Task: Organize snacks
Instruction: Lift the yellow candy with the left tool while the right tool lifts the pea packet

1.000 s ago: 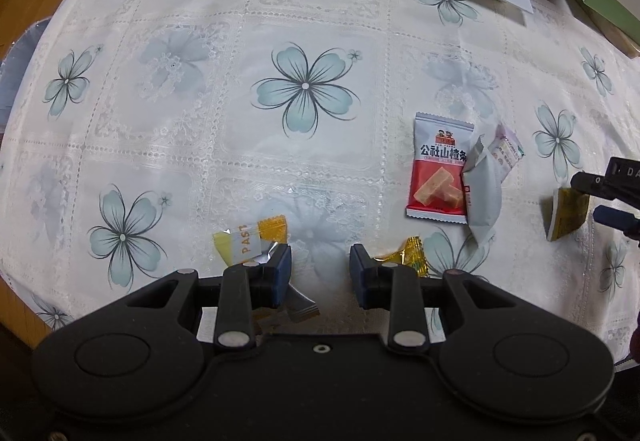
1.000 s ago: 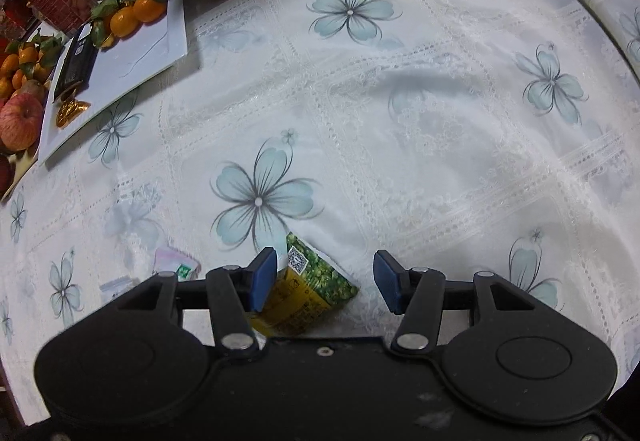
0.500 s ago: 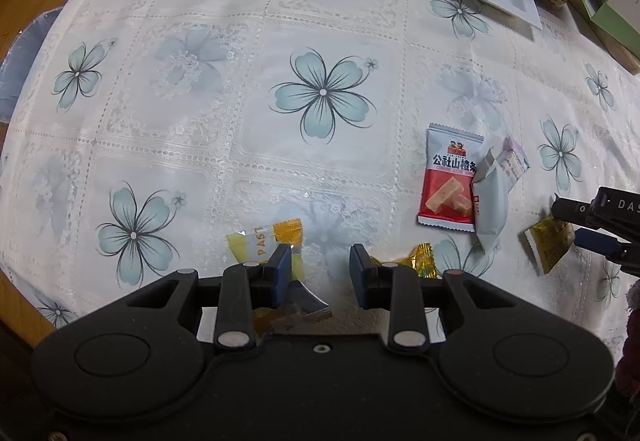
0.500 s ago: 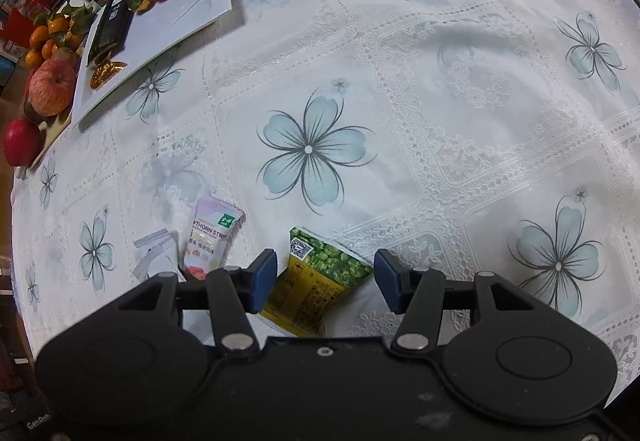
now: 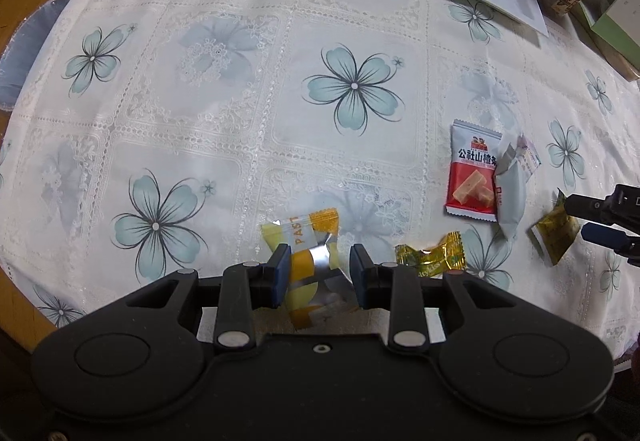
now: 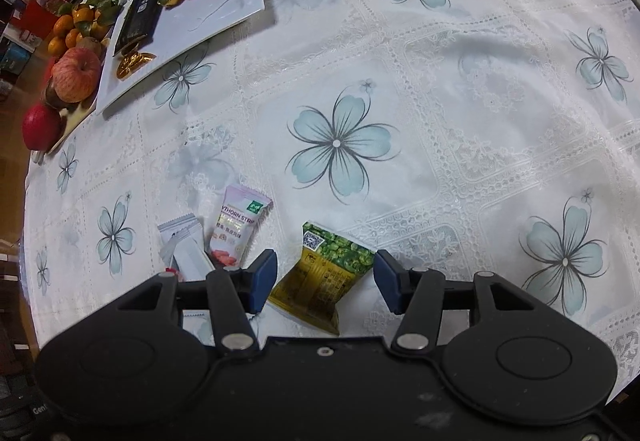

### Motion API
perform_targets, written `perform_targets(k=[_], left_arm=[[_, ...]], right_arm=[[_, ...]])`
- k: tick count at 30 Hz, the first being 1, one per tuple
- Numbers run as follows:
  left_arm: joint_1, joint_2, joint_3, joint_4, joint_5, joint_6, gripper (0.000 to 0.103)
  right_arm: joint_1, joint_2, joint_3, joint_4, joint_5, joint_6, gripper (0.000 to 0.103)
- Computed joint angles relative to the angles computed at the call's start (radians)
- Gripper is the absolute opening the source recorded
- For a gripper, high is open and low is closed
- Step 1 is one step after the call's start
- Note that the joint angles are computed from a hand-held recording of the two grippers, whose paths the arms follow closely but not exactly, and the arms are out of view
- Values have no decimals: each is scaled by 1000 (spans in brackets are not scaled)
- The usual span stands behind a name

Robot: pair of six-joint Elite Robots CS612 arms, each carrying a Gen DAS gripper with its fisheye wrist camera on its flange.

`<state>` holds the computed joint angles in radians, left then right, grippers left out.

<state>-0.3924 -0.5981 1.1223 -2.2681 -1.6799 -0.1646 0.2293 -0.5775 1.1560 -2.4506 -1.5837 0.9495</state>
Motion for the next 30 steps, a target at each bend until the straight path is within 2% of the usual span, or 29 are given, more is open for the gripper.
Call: perform_targets(k=[6, 16, 26, 28, 30], left_arm=[[0, 4, 2, 20, -1, -12, 41], [-13, 9, 7, 5, 57, -11, 44], [-10, 6, 16, -9, 53, -35, 45], [-11, 6, 16, -11, 56, -32, 46], [-14, 6, 17, -13, 64, -28, 46]], right_arm=[[4, -1, -1, 1, 10, -13, 57], [-5, 4, -2, 17, 66, 18, 57], [5, 31, -51, 68, 31, -4, 57], [10, 39, -66, 81, 16, -26, 55], [15, 45, -77, 90, 2, -47, 49]])
